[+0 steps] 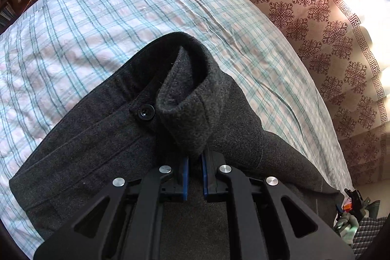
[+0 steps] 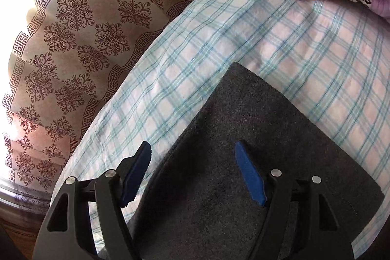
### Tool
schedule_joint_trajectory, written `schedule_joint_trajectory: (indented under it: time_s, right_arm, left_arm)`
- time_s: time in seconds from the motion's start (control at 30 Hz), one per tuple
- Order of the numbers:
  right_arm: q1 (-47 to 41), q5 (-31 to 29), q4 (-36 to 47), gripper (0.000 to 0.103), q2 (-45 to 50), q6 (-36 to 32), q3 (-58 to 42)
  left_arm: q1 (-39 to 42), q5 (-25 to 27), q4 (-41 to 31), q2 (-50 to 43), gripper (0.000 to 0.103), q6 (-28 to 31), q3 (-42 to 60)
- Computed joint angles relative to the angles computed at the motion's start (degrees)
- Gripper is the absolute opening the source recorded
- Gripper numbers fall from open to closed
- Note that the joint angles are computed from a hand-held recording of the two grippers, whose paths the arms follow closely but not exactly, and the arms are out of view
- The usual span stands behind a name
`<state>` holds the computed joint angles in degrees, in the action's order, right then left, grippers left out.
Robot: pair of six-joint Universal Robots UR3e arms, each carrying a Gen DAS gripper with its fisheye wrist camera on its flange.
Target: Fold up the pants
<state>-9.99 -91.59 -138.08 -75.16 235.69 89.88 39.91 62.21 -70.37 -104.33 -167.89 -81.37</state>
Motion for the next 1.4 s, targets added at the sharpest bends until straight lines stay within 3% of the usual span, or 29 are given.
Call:
schedule_joint_trajectory:
  time_s: [0.27,0.33,0.37,0.4,0.47,0.6,0.73,0.87,1.03,1.1,1.23,1.4]
  right_arm:
    - [1.49,-1.53,8.19,0.069,5.89,-2.87,-8.56]
    - [1.99,-2.45,10.16,0.051,7.73,-3.68,-10.84]
    - [2.11,-2.73,10.88,0.029,8.43,-4.05,-11.67]
    - [2.28,-3.46,11.69,0.016,8.62,-3.60,-12.08]
    - [1.72,-2.61,8.44,0.006,6.48,-3.26,-8.59]
    - [1.43,-1.86,1.77,0.005,-2.98,-4.32,0.80]
    - [1.03,0.27,0.51,0.005,-15.69,-3.94,8.57]
    - [2.01,0.34,4.08,0.005,-30.59,-3.16,15.46]
    - [7.48,-3.40,14.06,0.005,-48.47,1.16,20.24]
    - [15.36,-10.05,18.32,0.005,-52.21,6.79,19.91]
    - [39.35,-27.70,25.83,0.005,-52.48,24.65,17.82]
    - [67.87,-42.48,43.40,0.005,-44.77,56.55,12.46]
  left_arm:
    - [3.72,-1.33,-4.87,4.09,0.008,5.82,-2.36]
    - [4.34,-1.79,-6.13,4.08,0.008,6.53,-1.93]
    - [4.52,-2.00,-6.67,4.02,0.008,6.79,-1.61]
    - [4.54,-2.24,-7.19,3.85,0.008,6.80,-1.15]
    - [4.77,-3.08,-8.56,3.33,0.008,6.85,0.14]
    - [5.51,-6.34,-12.26,1.67,0.007,6.35,4.50]
    - [7.40,-10.78,-16.52,1.13,0.005,6.62,9.11]
    - [11.25,-14.61,-23.91,0.82,0.005,9.87,14.29]
    - [17.09,-15.95,-34.47,2.51,0.005,19.67,17.81]
    - [19.62,-15.93,-39.07,2.96,0.005,24.12,18.59]
    - [24.70,-14.94,-44.67,4.40,0.005,32.23,17.81]
    - [30.71,-12.20,-48.47,4.49,0.005,40.70,15.99]
